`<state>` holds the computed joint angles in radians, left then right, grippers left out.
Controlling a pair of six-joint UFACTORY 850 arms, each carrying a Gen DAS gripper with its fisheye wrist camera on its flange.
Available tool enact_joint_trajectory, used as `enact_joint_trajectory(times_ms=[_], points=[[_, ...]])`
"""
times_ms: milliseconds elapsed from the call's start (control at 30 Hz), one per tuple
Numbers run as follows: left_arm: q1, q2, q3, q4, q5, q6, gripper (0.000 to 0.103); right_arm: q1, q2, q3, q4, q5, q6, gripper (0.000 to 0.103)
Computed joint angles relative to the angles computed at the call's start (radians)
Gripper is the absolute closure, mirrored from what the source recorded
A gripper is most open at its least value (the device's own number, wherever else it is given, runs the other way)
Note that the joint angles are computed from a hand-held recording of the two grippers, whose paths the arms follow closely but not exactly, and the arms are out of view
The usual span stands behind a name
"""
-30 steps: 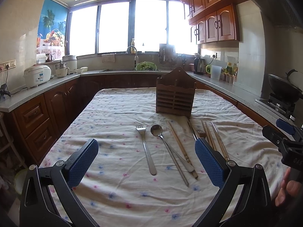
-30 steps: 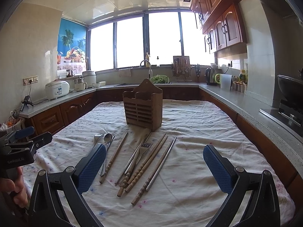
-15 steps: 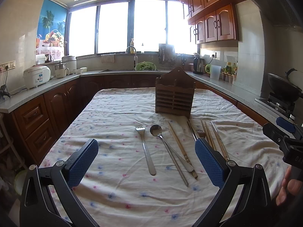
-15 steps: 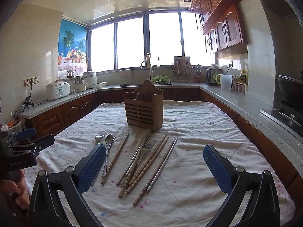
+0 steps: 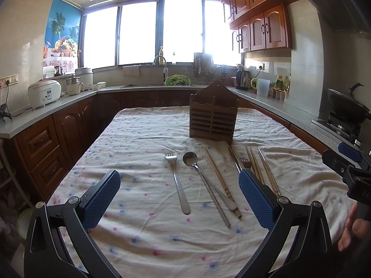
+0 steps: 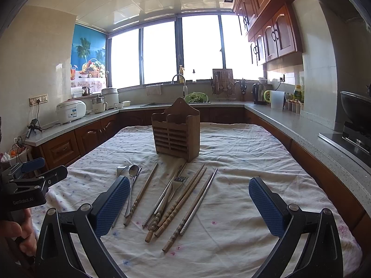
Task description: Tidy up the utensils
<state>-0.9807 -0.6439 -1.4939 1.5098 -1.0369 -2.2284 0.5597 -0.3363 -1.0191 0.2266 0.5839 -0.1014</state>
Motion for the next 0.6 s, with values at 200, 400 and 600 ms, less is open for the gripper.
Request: enact_joint_trajectory(times_ms=[200,400,600], points=[[0.002,-0.001,-0.001,-0.001,0.003,0.003,0.000,-0.002,0.001,-0.001,-0.003,-0.004,0.004,0.000],[0.006,-0.004,-0.005,-0.009,0.017,0.008,0.000,-0.004,-0.002,-0.004,-0.004,-0.008,0.009,0.000],[0.030,0.002,-0.002,-0.021,0.094,-0.007,0.000,-0.011,-0.013,-0.022,-0.001,-0.030,0.019,0.000]])
